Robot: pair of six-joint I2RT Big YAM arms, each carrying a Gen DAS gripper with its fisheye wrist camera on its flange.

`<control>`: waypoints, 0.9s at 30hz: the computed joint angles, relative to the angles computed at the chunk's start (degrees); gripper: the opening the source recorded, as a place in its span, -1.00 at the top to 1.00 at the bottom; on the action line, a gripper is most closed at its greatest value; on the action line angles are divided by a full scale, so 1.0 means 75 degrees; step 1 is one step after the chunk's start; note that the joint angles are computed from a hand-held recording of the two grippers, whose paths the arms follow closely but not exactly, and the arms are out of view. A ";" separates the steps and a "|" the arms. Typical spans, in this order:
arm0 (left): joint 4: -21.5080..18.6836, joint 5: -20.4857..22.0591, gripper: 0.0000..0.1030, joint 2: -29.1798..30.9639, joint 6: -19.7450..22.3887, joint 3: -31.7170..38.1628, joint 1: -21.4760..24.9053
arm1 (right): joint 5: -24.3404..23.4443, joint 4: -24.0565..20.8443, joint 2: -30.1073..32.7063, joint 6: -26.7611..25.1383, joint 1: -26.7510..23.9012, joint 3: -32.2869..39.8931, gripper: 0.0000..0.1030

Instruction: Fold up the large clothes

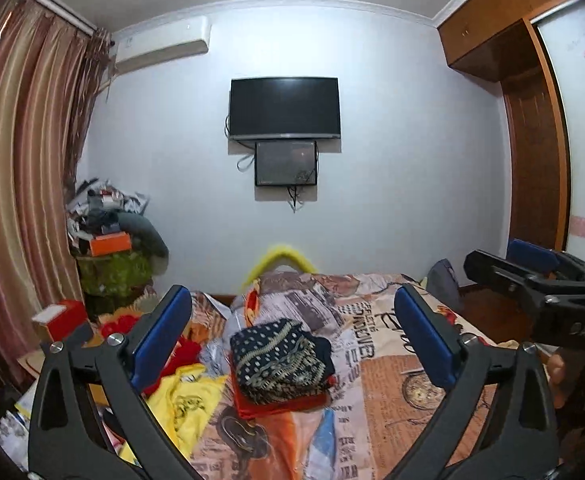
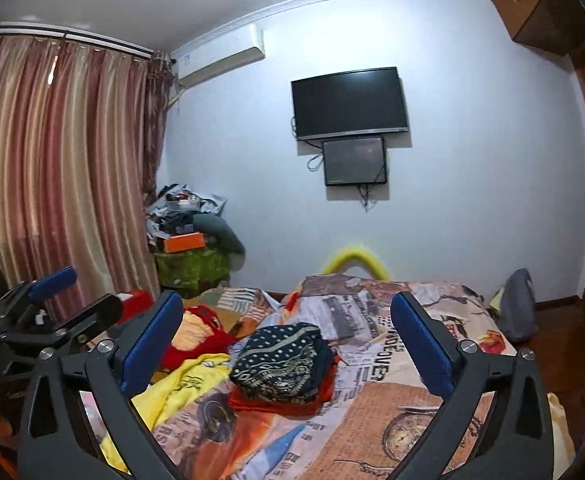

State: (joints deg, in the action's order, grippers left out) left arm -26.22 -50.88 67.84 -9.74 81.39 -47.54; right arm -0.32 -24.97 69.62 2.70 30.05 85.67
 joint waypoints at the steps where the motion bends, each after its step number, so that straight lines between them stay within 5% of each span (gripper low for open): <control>1: -0.0036 0.0003 -0.98 -0.0020 -0.0088 -0.0025 -0.0028 | 0.0101 -0.0093 -0.0016 -0.0033 0.0001 -0.0030 -1.00; 27: -0.0686 0.0391 -0.99 0.0128 -0.0783 0.0038 0.0360 | 0.0217 -0.0396 -0.0104 -0.0033 -0.0034 -0.0253 -1.00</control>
State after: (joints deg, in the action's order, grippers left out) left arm -31.36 -47.95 68.81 -15.61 81.67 -44.84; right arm 1.31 -27.95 68.84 2.45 29.79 83.78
